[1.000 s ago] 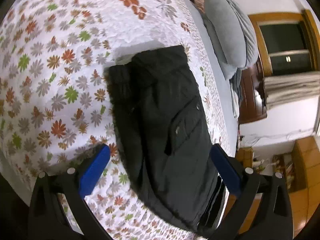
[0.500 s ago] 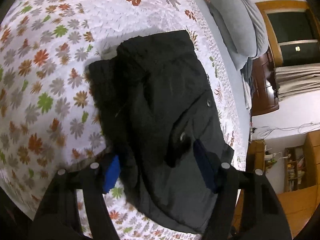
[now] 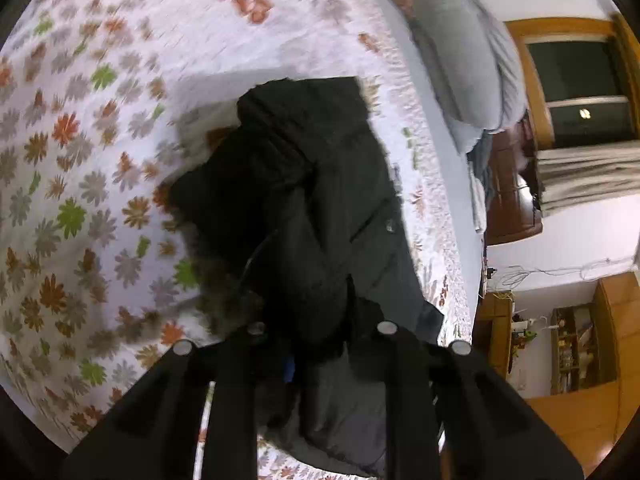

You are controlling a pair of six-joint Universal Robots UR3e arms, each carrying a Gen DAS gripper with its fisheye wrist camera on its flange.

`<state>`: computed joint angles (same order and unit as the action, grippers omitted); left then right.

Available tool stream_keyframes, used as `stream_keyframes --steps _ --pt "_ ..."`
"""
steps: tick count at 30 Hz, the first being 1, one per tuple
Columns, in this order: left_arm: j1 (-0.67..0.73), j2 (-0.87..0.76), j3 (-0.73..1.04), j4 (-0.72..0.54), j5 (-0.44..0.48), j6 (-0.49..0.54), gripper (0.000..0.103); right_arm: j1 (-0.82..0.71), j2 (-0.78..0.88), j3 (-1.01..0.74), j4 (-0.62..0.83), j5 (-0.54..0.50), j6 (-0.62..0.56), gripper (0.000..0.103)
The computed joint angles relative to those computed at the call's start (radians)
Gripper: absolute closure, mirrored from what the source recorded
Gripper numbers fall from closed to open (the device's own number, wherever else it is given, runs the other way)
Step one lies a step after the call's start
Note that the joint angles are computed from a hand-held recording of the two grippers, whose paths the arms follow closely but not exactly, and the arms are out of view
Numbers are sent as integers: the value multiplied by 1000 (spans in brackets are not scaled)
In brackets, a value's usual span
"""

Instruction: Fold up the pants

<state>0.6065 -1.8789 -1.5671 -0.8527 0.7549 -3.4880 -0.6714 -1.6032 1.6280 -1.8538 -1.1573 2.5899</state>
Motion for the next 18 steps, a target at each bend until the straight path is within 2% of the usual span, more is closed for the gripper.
stream_keyframes --steps 5,12,18 --pt "-43 56 35 29 -8 83 87 -10 -2 4 9 13 -15 23" --pt "-151 72 160 20 9 118 86 -28 1 -6 32 40 -14 23" --pt "-270 111 230 -41 36 233 83 -53 0 -10 57 74 -19 25"
